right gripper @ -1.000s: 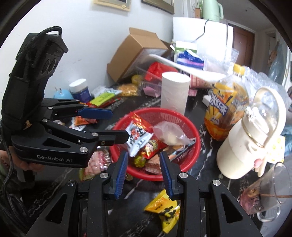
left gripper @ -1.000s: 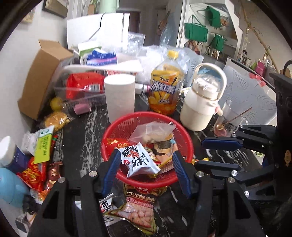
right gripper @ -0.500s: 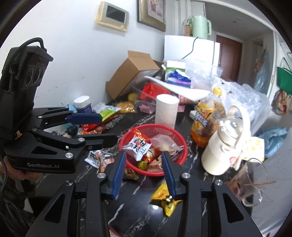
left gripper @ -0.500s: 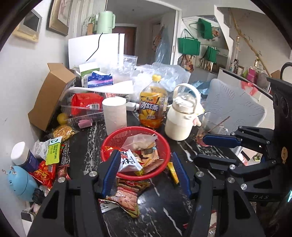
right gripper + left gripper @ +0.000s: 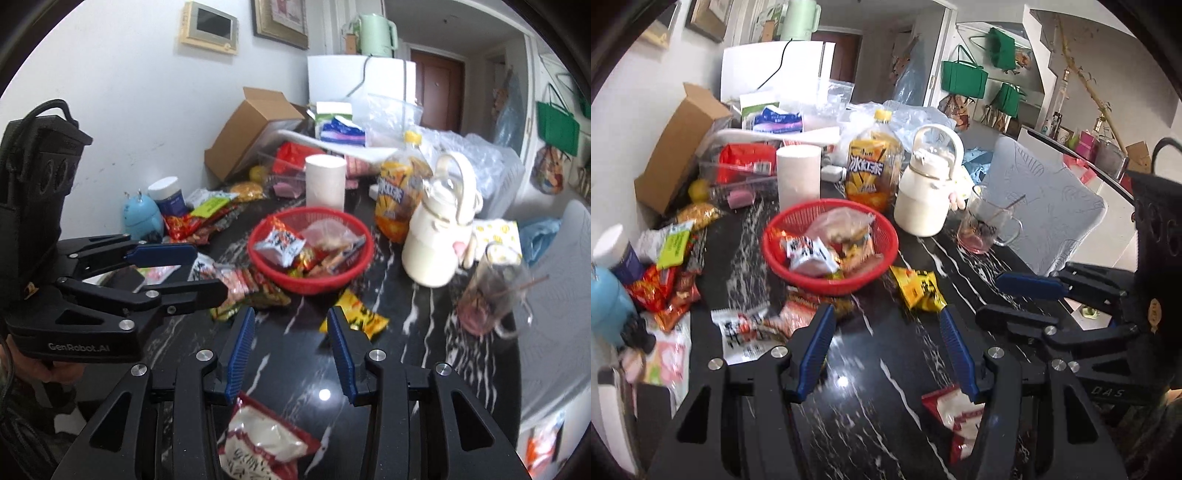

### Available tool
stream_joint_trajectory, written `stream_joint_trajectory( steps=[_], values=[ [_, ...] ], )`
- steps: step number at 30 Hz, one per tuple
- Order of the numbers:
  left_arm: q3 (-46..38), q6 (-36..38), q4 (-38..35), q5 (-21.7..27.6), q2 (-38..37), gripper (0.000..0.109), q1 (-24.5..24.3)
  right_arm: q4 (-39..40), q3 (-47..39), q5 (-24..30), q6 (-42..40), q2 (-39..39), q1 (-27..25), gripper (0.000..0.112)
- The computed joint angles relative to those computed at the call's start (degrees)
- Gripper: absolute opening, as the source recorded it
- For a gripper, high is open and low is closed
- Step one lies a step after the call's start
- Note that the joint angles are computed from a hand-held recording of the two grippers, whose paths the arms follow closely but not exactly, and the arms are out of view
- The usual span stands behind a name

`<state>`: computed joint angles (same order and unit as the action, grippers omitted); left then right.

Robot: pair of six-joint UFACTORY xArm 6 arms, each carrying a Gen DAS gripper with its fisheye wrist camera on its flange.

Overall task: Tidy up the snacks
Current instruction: 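Withdraw both open grippers from the red basket, then move the right gripper over the yellow HUA packet while the left approaches the white peanut packet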

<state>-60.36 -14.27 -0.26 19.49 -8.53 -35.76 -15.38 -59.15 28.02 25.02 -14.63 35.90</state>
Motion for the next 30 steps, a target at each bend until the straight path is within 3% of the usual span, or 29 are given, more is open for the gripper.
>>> stream_joint_trajectory(
  steps=[8,13,19,30],
  values=[
    [5.0,-4.6,0.8,-0.4,-2.3,0.058,0.1,9.0,3.5,-1.4,-4.5,0.6,1.7,0.045],
    [7.0,-16.5,12.4,0.6,-3.8,0.058,1.7,13.9,4.5,-3.8,-8.6,1.9,2.6,0.045],
    [7.3,-27.3,21.5,3.2,-4.4,0.058,3.9,13.9,3.4,-5.4,-7.8,4.2,2.2,0.045],
    [3.0,-33.5,25.3,6.0,0.7,0.058,6.1,11.0,-0.8,-3.6,-2.1,8.4,-2.1,0.053]
  ],
)
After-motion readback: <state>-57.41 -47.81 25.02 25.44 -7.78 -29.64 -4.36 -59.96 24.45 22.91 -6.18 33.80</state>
